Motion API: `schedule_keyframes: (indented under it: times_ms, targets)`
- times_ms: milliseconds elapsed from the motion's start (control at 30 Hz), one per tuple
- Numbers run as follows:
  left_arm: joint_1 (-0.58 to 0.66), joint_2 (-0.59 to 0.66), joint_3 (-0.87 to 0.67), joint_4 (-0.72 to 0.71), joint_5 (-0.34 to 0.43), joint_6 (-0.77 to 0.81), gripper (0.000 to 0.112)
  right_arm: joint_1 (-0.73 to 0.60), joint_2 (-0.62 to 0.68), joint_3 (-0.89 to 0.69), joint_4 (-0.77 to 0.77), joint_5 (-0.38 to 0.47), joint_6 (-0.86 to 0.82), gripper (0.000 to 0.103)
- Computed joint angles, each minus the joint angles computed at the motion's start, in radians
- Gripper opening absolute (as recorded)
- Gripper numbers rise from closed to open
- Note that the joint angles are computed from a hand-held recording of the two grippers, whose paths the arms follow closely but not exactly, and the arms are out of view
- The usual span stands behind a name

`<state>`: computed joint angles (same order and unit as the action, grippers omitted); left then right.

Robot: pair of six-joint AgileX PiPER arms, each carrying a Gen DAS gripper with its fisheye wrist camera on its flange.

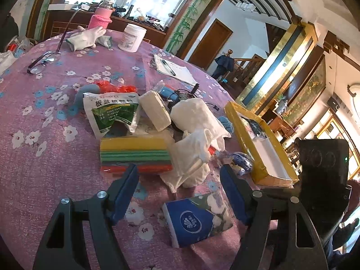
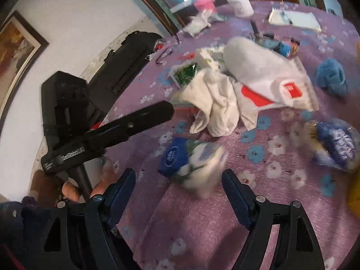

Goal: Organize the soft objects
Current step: 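Move both grippers back over the pile of soft items, then grasp the blue Vinda tissue box with the left gripper while the right grasps the Vinda roll pack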

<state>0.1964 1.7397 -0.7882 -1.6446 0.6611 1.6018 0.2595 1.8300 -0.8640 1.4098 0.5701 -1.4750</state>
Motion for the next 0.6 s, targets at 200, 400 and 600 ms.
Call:
schedule_keyframes:
  times_ms: [200,400,600]
  targets:
    - [-0.078,-0.046,-0.008,0.170,-0.072,-0.017,0.082,-0.092,-0.094,0.076,0.087,-0.045,-0.057,0.083]
    - [-0.230,-0.101,0.001,0.417,-0.210,-0.023,0.091,-0.163,-0.100,0.100,0.120,0.008,-0.113,0.083]
    - [-0.357,-0.049,-0.035,0.691,-0.391,-0.213,0.092,-0.185,-0.117,0.102,0.098,-0.001,-0.097,0.083]
